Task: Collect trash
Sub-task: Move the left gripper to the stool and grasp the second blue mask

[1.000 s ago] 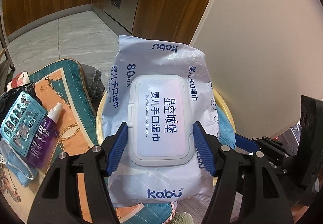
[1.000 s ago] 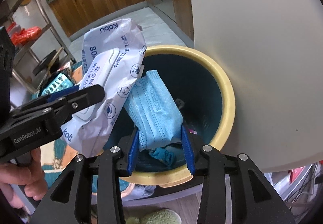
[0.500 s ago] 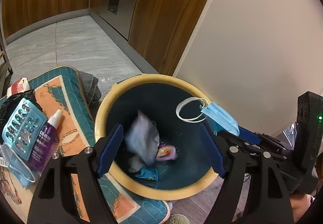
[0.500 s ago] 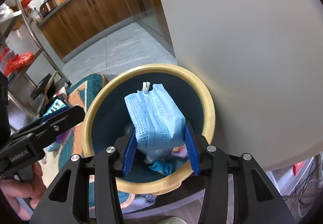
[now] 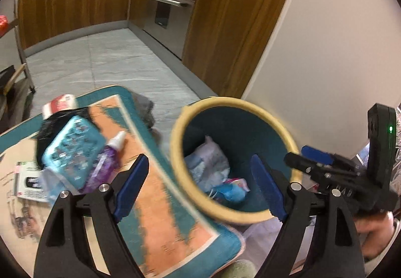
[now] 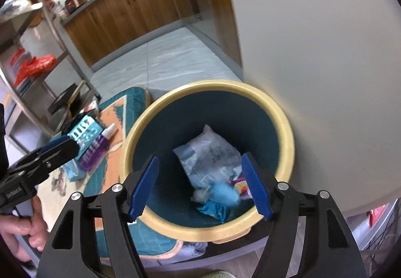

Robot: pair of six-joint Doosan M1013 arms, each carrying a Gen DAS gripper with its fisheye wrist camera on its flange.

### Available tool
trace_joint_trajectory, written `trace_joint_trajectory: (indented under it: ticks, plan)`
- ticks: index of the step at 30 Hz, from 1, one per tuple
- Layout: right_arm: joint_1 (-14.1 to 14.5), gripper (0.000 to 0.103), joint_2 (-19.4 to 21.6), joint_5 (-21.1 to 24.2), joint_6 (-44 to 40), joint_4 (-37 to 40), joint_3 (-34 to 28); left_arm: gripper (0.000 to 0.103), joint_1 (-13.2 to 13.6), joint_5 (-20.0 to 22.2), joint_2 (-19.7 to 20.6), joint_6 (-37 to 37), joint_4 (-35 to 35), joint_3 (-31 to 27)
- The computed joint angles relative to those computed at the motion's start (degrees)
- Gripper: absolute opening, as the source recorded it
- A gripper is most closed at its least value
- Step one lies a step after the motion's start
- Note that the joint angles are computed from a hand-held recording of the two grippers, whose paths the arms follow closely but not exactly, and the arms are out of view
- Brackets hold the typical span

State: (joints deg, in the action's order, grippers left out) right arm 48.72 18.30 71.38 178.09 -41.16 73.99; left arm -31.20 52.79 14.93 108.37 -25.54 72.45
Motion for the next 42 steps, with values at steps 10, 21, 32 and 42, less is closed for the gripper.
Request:
trace_joint_trajectory:
  ticks: [10, 21, 32, 42]
  plan:
    - [0.20, 0.070, 2.55, 0.14, -6.64, 1.98, -3.34, 0.085, 5.92, -1.03, -2.42, -0.05, 1.20, 4.05]
    - [0.58, 0.070, 4.81, -1.64, -10.55, 2.74, -6.57, 0.085, 11.16, -2.04, -3.21, -2.37, 2.96, 6.44]
    - [0.19, 0.070, 8.60, -2.30, -15.93, 6.10, -12.17, 0.085, 12.98, -2.30, -1.69, -3.89, 1.03, 6.68]
    - [-0.09, 0.070, 10.97, -2.06, -19.20, 8.65, -15.69, 0.069, 11.57, -0.70, 1.09, -2.07, -0.36, 4.67]
